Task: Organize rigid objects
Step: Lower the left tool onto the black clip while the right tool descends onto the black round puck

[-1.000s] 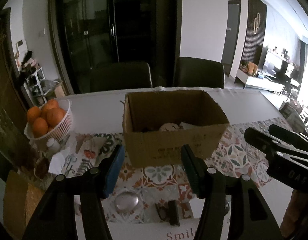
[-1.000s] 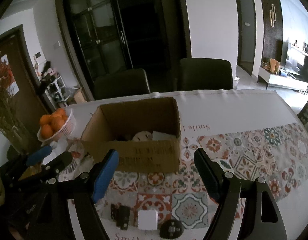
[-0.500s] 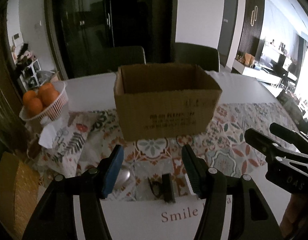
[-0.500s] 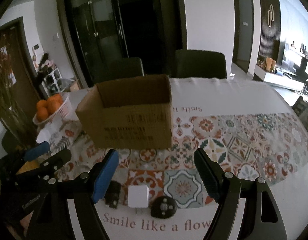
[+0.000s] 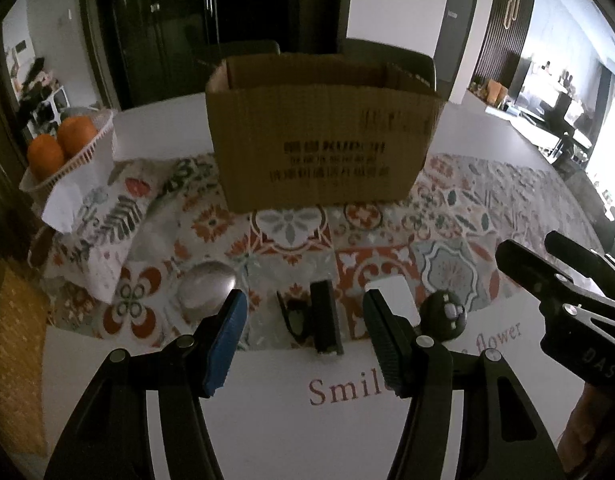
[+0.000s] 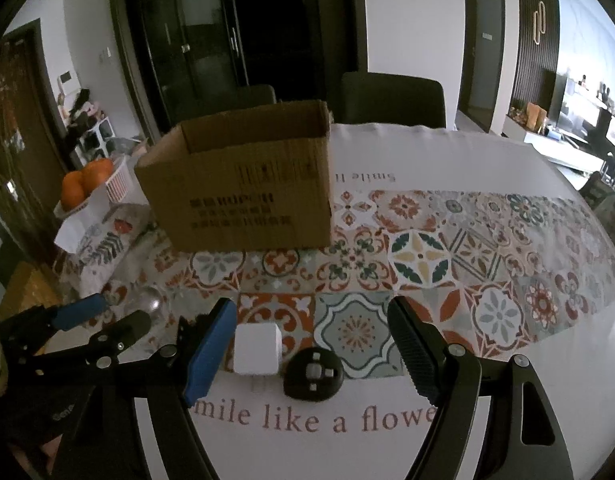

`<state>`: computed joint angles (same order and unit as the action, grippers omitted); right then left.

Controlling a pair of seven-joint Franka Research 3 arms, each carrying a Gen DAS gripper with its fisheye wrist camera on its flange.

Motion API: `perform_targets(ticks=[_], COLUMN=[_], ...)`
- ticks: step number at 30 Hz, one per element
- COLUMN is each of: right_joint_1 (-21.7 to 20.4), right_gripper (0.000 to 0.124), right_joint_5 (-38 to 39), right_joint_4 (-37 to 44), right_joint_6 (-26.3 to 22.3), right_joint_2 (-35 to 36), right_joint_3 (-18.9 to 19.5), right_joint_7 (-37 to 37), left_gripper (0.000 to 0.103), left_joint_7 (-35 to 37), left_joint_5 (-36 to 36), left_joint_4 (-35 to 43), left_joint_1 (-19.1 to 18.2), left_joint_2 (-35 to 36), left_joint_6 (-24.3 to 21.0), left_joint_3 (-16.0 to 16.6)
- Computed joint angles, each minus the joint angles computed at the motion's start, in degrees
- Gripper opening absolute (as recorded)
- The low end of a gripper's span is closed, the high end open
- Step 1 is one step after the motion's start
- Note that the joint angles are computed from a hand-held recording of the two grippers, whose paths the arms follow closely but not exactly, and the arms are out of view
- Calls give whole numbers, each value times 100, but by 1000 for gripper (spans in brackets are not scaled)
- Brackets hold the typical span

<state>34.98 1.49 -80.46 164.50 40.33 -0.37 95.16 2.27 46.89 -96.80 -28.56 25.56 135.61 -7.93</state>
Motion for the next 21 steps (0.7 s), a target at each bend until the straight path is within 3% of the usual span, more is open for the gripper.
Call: perform_targets(ticks=[10, 21], right_joint_1=[77, -47], right_gripper=[78, 78], right_joint_5=[-29, 100], right_joint_4=[-254, -150], right_joint_6=[20, -440], right_joint_2=[38, 258], right_joint_3=[-79, 104], right_joint_7=[39, 99], left_gripper=[60, 64], left_joint_7=[169, 405], left_joint_5=[-395, -596], left_joint_4=[-108, -73], left_joint_1=[79, 78], left_joint_2=[189, 416], left_joint_6=[281, 538], left_joint_3=[-48, 30])
